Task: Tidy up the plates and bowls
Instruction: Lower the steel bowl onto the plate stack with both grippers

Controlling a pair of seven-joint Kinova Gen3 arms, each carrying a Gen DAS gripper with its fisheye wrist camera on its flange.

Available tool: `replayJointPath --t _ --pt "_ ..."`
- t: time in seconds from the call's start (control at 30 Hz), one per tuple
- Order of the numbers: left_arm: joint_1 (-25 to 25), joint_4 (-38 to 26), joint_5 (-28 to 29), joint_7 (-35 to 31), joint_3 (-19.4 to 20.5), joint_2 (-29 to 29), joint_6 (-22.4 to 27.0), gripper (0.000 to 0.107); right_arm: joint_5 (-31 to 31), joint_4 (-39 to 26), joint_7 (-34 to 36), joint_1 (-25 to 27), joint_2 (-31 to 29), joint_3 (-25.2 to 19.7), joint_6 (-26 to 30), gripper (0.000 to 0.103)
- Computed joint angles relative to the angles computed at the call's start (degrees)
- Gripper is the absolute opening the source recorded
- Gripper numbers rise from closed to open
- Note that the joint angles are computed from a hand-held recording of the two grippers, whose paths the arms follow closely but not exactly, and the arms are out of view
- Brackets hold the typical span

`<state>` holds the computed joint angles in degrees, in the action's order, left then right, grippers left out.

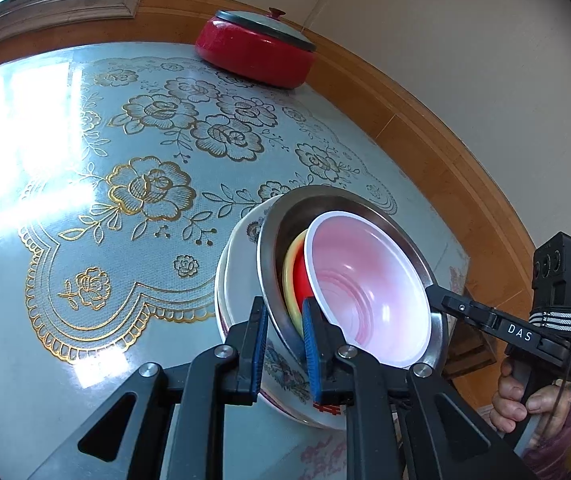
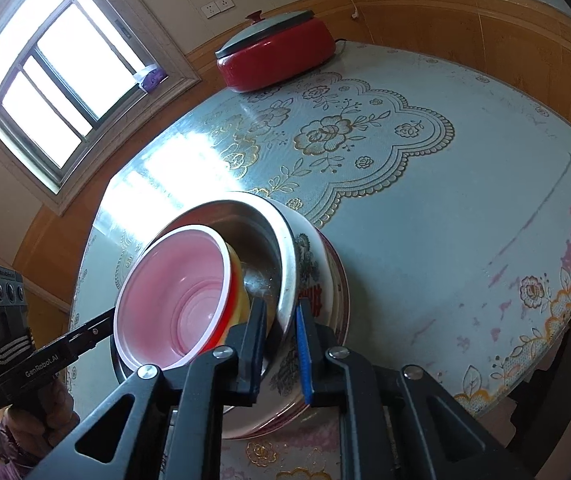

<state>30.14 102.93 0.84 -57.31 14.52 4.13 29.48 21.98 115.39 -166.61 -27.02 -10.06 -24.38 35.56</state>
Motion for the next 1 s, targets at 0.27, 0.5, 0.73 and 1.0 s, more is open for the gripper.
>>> replayJointPath --t 0.27,0.5,0.73,1.0 --pt "0.2 0.3 -0.4 -1.3 0.1 -0.2 -0.4 0.018 1.7 -0.2 -3.4 -0.5 0.0 -0.9 1.5 0.014" --pt "0.9 0.7 -3.2 0.8 0.2 -0.7 -0.3 0.021 4.5 -1.7 -5.9 -1.9 1.3 -1.7 4.3 0.016" --pt "1.2 1.3 -5.1 2.0 0.5 -1.7 0.0 0.026 5.6 -1.9 -8.3 -3.7 1.7 -1.1 5.4 0.017" --pt "0.8 2.5 -5.5 0.7 1.4 -3.5 -0.1 0.027 8.5 -3.5 -13.8 -5.8 2.2 -2.3 10.5 0.023"
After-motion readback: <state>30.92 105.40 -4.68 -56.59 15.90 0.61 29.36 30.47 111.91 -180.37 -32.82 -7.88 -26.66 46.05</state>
